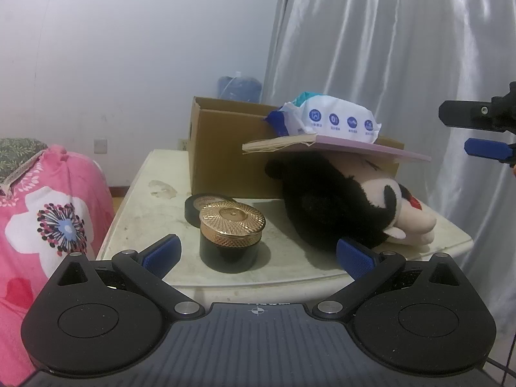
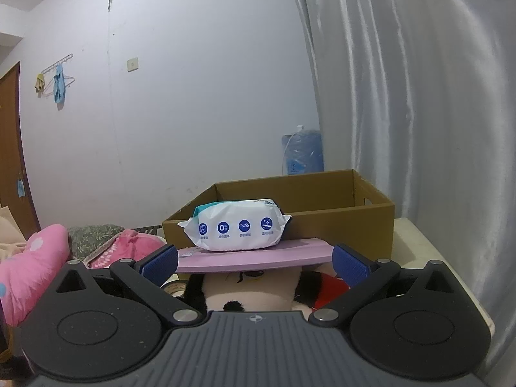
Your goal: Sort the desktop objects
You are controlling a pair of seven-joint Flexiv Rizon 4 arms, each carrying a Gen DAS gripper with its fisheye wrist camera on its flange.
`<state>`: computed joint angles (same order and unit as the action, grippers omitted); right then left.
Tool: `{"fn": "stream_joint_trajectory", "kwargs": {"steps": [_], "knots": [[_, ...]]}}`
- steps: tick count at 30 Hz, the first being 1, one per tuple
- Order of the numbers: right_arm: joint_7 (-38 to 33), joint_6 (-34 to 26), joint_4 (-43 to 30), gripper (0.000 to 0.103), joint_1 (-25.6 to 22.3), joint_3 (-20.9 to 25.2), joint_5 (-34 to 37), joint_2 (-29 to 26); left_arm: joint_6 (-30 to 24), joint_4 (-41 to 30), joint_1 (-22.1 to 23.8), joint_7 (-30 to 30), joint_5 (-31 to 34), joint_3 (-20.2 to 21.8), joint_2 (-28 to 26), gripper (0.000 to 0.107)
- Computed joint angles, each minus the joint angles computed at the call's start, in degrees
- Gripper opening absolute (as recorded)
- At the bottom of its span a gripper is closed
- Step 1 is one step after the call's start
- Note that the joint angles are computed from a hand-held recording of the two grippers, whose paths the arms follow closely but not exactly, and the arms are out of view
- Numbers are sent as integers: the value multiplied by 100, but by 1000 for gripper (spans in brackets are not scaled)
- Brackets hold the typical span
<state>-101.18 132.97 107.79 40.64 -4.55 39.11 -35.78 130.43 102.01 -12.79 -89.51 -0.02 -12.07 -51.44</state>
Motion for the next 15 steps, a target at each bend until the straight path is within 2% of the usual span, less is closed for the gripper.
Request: {"fn": "stream_joint_trajectory", "kwargs": {"steps": [12, 15], "knots": [[44, 47, 37, 103, -62, 66, -106, 4, -27, -4, -20, 26, -25, 16, -23, 103], [58, 52, 61, 103, -81, 82, -164, 12, -186, -17, 163, -64, 165, -160, -22, 103]]}}
